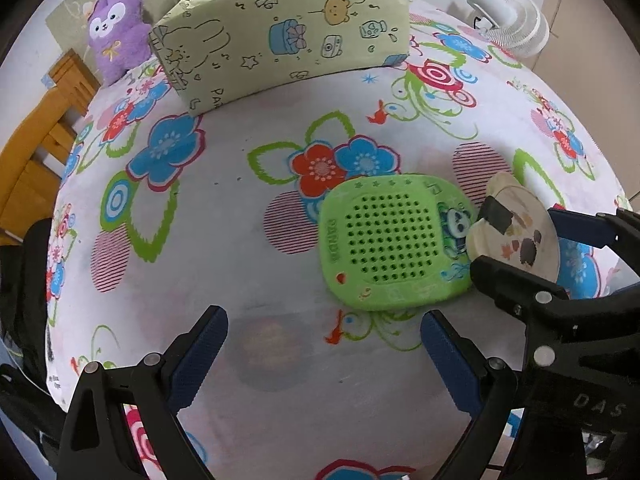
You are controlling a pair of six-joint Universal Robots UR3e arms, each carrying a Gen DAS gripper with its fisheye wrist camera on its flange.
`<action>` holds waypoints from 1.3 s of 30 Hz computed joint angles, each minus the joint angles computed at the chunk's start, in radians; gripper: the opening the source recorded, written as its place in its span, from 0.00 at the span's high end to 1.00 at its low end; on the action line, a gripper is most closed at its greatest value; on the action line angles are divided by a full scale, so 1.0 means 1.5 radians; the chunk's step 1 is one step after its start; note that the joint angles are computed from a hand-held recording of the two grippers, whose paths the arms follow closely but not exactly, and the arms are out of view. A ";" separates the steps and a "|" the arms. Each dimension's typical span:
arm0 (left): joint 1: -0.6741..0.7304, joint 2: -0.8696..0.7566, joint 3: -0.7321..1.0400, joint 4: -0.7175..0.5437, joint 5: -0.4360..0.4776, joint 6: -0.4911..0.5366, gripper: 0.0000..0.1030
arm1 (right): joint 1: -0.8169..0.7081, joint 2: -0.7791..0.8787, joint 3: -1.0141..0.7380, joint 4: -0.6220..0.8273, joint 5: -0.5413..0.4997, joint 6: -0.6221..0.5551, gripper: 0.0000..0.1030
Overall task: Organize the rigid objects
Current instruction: 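Close the left tool on the green speaker while the right tool grasps the hedgehog lid, then lift the green speaker with the left tool while the right tool carries the lid over the box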
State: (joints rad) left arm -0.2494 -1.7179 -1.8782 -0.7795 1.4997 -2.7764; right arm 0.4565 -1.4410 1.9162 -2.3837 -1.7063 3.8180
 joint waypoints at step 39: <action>-0.065 -0.092 0.135 -0.012 -0.009 -0.109 0.08 | -0.110 -0.083 0.055 0.014 0.008 -0.053 0.19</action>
